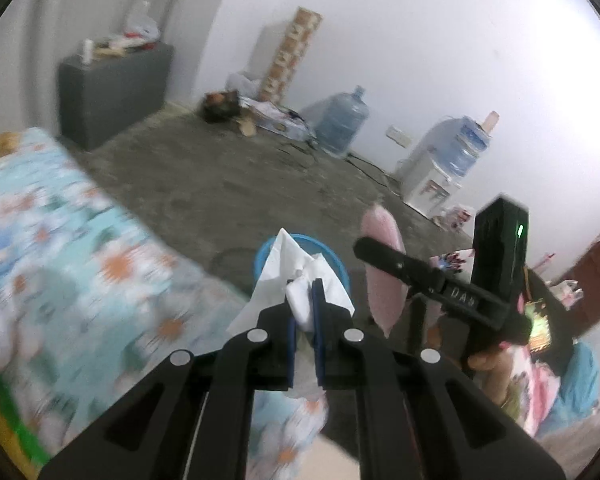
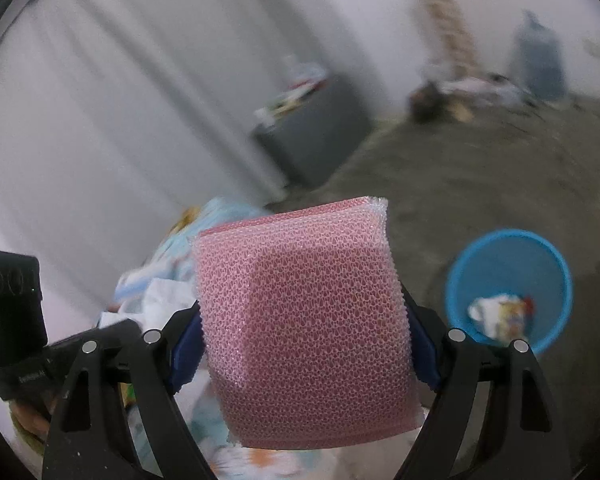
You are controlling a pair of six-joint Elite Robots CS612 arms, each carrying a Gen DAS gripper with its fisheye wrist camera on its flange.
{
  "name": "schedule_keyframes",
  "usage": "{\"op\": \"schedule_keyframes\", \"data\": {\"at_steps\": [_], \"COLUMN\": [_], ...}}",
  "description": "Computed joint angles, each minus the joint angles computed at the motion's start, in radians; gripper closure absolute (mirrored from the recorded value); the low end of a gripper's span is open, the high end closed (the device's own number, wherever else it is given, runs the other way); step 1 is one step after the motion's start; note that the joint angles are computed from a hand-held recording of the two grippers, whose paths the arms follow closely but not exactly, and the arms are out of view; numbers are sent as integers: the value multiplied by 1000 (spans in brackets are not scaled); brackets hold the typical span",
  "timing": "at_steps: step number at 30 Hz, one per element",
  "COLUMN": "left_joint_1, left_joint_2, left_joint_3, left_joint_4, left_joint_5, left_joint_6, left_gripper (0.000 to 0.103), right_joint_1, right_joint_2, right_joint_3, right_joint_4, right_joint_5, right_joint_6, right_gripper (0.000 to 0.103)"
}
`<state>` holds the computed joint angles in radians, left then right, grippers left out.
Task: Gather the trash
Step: 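Open both tools over the blue wastebasket, dropping sponge and tissue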
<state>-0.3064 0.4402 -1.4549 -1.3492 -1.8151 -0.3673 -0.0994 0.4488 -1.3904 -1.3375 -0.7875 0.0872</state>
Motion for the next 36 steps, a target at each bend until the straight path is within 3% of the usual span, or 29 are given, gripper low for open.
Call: {"op": "schedule_keyframes", "data": {"at_steps": [7,14,21,22,24,25,26,29,32,36], "left_joint_1": [-5,-31,-45,-49,-55,-58,-58,-59,-59,-63], "left_joint_2": [-89,-166,-273,-283,-310,-320,-326,-339,-338,-327], "left_joint_3": [261,503,825,857,933,959,976,1010,1006,968], "left_joint_4": [-146,-177,-259,-276,-308,-313,-320,-313,-307,-288], "left_joint_5": [-130,-123,-108,-95,-55,-37,-27,-22,-22,31], "left_joint_6": [3,55,86,77,46,31,19,-16,-23,-19], "left_gripper": [96,96,96,93,76,61,57,46,42,36], "right_joint_1": [-39,-51,-61,-61,-61,-61,-57,-49,-45,-29], "right_joint_2": [18,25,14,12,6,5,0,-15,-18,-32], "right_joint_3": [32,100,194,212,253,264,287,331,341,353], "right_joint_4": [-50,-69,-72,-80,-90,-88,-81,-27,8,29], "right_joint_5": [-100,-168,-191,-189,-178,-177,-185,-213,-226,-290], "right_joint_6": [195,325,405,423,439,445,445,422,411,387], "right_gripper": [24,24,21,20,19,17,16,16,14,10]}}
